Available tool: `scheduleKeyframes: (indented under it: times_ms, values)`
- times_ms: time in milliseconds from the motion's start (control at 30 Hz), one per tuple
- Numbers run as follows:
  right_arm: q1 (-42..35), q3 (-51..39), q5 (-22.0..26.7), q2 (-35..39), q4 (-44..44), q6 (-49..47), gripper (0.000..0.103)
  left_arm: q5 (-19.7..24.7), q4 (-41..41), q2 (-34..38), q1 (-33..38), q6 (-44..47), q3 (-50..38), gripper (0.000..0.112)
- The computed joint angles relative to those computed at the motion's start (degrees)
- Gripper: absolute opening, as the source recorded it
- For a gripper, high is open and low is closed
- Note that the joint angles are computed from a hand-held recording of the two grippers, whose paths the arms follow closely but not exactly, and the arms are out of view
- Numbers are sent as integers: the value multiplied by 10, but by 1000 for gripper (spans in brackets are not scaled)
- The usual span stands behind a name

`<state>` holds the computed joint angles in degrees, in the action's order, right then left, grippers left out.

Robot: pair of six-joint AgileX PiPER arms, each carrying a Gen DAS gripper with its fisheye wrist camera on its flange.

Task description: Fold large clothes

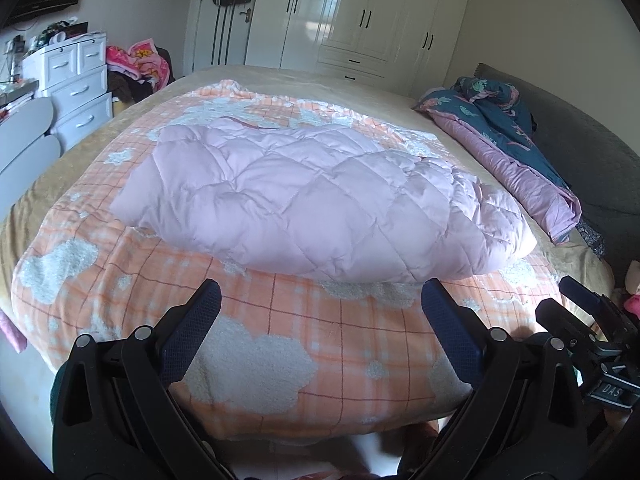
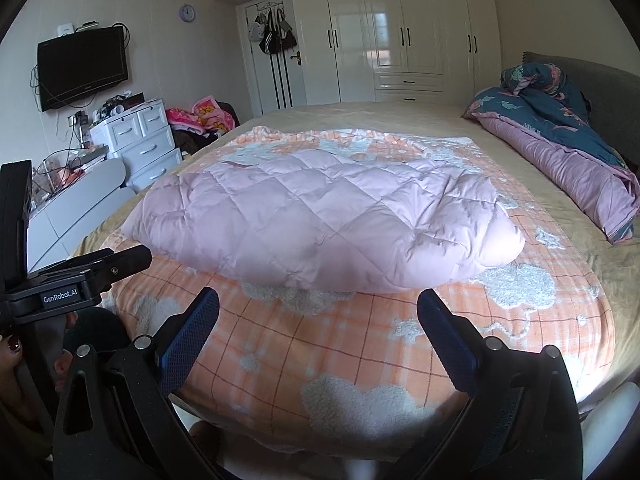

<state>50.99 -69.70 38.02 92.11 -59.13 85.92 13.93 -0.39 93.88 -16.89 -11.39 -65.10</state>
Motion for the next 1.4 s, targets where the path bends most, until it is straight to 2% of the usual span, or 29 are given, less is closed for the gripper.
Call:
scheduleKeyframes:
  times_ms: [267, 433, 833, 1400]
  values:
    - [4, 4, 6, -6, -5, 7, 99, -4, -5, -8, 6, 8, 5, 94]
    - [4, 5, 7, -8, -5, 5, 99, -4, 45, -11, 0, -40, 6, 94]
    - [9, 2, 19, -10, -5, 5, 99, 1, 21, -15, 3, -19, 7, 94]
    - [13, 1, 27, -12, -6, 5, 99, -3, 29, -15, 3, -21, 11, 94]
